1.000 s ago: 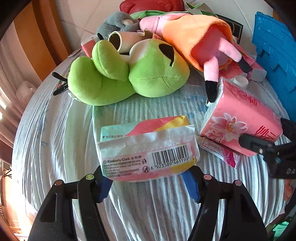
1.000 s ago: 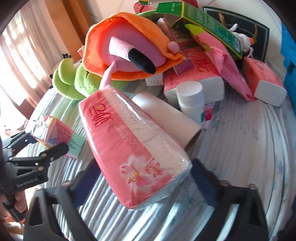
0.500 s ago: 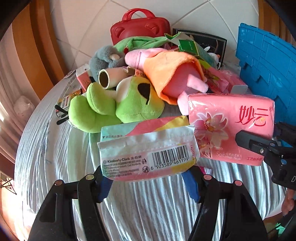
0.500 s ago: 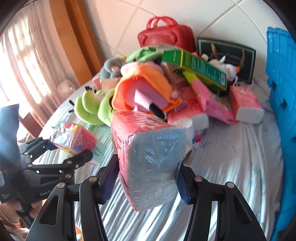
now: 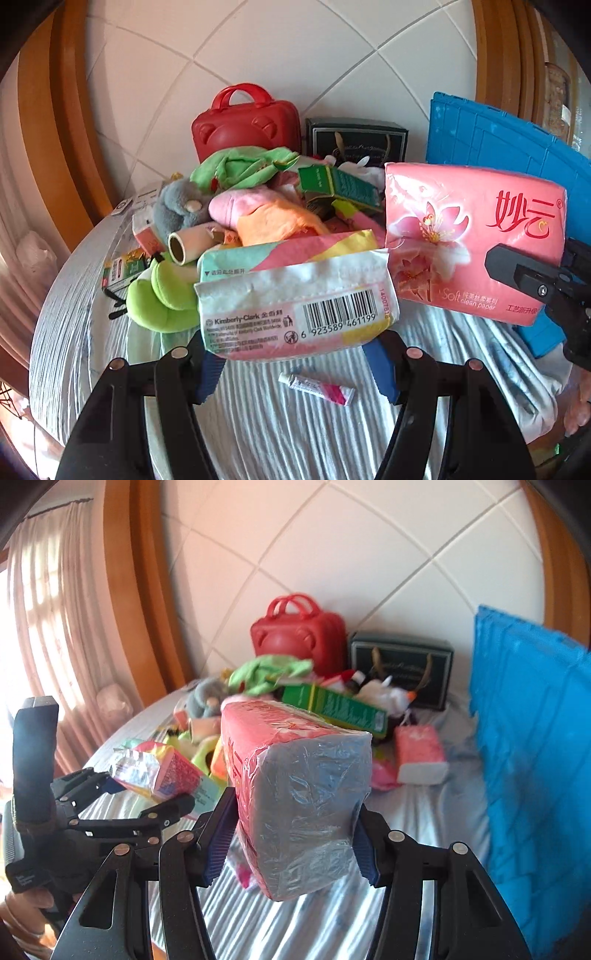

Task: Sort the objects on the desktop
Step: 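Carry both tissue packs into the blue bin and open both tools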

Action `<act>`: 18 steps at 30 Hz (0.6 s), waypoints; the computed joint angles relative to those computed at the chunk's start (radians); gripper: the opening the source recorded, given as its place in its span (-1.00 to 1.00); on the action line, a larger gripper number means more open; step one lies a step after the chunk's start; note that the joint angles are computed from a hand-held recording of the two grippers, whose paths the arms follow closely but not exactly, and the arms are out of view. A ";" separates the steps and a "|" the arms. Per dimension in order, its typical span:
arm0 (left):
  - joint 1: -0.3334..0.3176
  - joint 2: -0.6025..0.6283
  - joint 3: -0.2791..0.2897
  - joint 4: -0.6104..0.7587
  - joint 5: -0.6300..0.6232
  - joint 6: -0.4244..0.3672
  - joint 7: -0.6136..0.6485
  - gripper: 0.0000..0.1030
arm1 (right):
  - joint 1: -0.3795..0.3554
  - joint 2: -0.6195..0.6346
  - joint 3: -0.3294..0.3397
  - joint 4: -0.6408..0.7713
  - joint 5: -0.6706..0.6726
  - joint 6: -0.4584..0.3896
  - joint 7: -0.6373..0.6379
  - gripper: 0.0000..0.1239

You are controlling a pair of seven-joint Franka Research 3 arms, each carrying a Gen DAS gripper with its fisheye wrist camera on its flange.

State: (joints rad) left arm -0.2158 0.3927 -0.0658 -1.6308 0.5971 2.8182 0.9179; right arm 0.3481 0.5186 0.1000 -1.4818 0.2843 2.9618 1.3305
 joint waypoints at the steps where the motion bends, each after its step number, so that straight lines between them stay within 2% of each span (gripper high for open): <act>1: -0.004 0.004 -0.004 0.015 0.002 0.004 0.005 0.27 | 0.002 -0.023 -0.011 -0.021 -0.003 0.016 0.005 -0.09; 7: -0.048 0.046 -0.016 0.138 0.013 0.030 0.035 0.27 | 0.040 -0.138 -0.113 -0.118 -0.063 0.107 0.104 -0.09; 15: -0.106 0.161 -0.063 0.394 -0.072 0.014 0.149 0.27 | 0.093 -0.249 -0.280 -0.194 -0.201 0.193 0.250 -0.09; 17: -0.128 0.208 -0.074 0.490 -0.102 -0.017 0.195 0.27 | 0.132 -0.271 -0.361 -0.209 -0.256 0.203 0.314 -0.09; 18: -0.145 0.236 -0.075 0.546 -0.113 -0.035 0.214 0.27 | 0.165 -0.282 -0.425 -0.217 -0.298 0.207 0.363 -0.09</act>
